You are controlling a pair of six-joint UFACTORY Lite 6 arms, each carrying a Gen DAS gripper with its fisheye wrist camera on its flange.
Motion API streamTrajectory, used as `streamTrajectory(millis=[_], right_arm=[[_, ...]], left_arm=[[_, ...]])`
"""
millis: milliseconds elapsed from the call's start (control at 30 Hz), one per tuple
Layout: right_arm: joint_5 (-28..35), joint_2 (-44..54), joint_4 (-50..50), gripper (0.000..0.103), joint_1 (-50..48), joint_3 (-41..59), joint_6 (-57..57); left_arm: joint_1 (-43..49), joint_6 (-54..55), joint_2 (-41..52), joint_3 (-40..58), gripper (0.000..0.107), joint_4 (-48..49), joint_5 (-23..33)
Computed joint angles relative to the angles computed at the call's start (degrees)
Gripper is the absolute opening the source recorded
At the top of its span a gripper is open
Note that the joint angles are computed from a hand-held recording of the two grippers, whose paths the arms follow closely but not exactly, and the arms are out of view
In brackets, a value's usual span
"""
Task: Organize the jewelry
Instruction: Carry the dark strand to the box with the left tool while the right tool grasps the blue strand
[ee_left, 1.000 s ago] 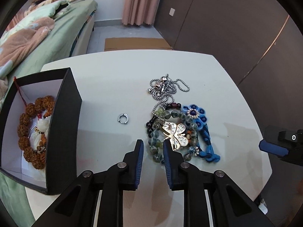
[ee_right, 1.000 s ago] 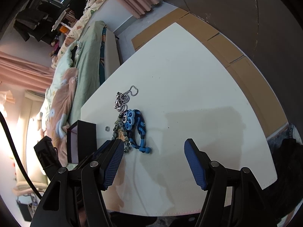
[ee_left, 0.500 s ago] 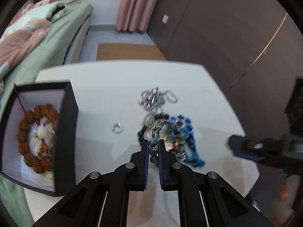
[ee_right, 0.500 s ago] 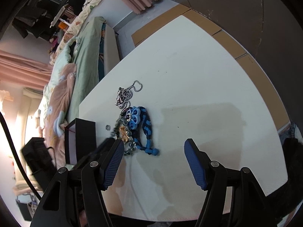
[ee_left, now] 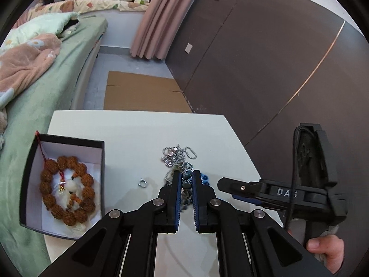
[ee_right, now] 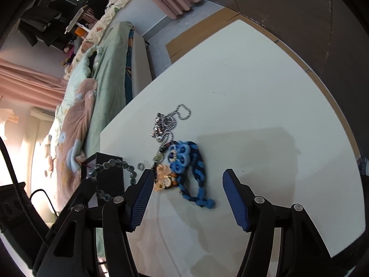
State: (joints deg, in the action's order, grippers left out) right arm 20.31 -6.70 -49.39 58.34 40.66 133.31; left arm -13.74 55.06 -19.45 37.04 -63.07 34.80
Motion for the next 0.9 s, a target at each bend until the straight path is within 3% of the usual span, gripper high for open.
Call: streamTrajectory(millis=[200,300,433,533,633,900], right_arm=[[1.0,8.7,9.7,0.064,-3.2,7.7,-13.1],[4.6,13.9,16.7,0.064,-4.5,13.2,-22.4],[4.7,18.8,21.5,0.063,-5.3,17.8,-29.7],[9.9,21.7,21.5,0.033,-3.7,21.7,-31.4],[7.1,19.3,19.0,0.026,-3.4,18.4,-27.4],[8.4,10.0,4.6,0.025,1.0,11.6,-7.8]], left_arm=[[3.2,1.1,3.7,3.0,0.009,0.7,0.1],[6.1,1.5,5.9,4.7,0.009,0.8,2.3],[9.4,1.5,5.2,5.4,0.009,1.4,4.6],[11.7,2.2,3.7,5.1,0.009,1.5,6.4],[13.5,2.3,2.3,4.4,0.009,2.1,7.5],[20.0,2.8,-1.5,2.9,0.009,3.2,11.0]])
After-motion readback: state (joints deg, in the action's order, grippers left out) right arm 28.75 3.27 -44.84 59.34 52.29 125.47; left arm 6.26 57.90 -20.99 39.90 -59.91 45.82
